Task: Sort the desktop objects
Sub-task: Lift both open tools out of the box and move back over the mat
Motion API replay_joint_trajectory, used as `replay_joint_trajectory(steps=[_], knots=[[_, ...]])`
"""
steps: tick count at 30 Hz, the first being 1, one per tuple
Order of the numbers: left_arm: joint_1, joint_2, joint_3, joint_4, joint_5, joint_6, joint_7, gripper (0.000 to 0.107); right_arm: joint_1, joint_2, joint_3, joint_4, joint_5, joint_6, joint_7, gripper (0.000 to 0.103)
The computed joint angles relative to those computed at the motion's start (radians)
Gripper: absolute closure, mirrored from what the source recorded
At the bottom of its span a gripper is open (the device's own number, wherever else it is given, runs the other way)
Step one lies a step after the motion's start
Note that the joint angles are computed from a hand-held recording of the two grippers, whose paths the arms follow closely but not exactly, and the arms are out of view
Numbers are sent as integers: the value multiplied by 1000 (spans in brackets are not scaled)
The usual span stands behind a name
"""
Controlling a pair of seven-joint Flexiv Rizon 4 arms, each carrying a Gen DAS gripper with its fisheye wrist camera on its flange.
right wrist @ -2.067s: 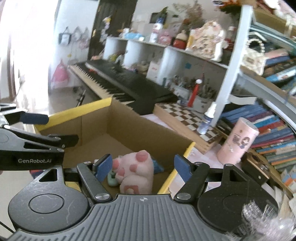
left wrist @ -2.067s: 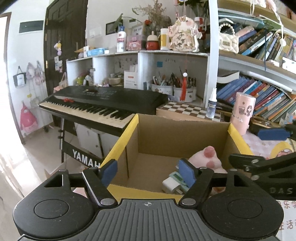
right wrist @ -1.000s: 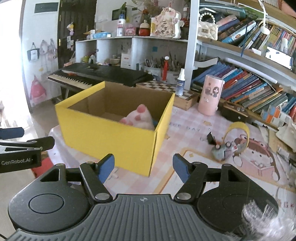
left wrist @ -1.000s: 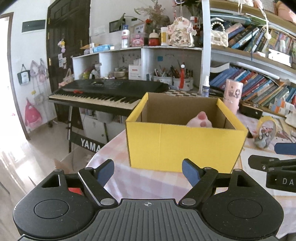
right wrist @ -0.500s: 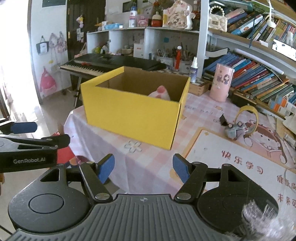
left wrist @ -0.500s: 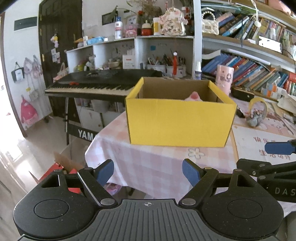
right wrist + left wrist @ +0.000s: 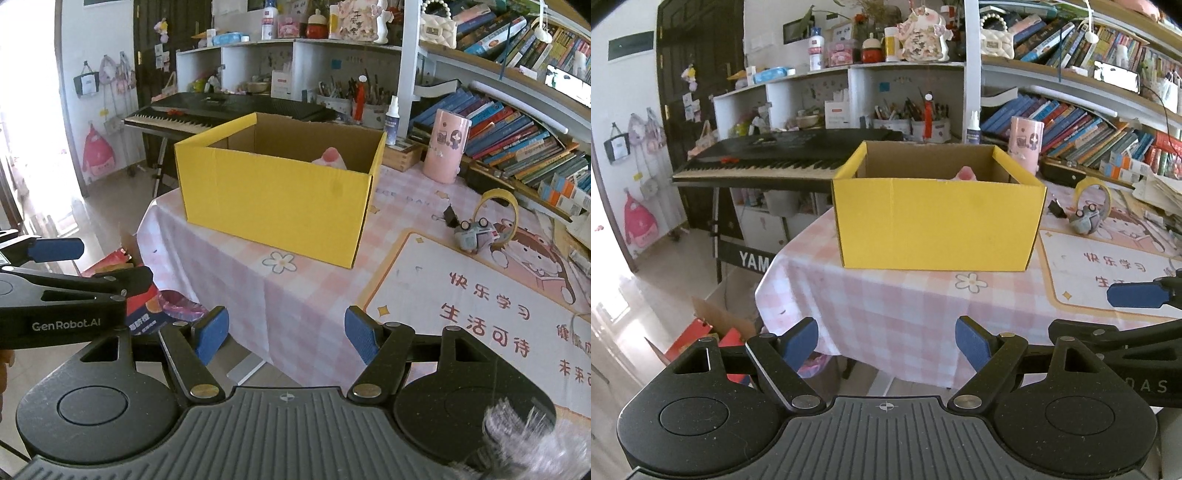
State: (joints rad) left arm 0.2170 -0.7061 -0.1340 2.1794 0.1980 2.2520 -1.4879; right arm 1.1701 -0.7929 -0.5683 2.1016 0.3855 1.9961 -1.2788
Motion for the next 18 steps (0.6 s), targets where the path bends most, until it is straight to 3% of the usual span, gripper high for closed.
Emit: replay_joint_trajectory(steps=[11, 18], knots=[[11, 6, 4, 15, 9, 14, -13, 23, 3, 7, 8, 0, -20, -14, -15, 35], [32, 2, -28, 3, 51, -18, -9, 23, 38, 2, -29, 20, -7, -32, 11, 35]])
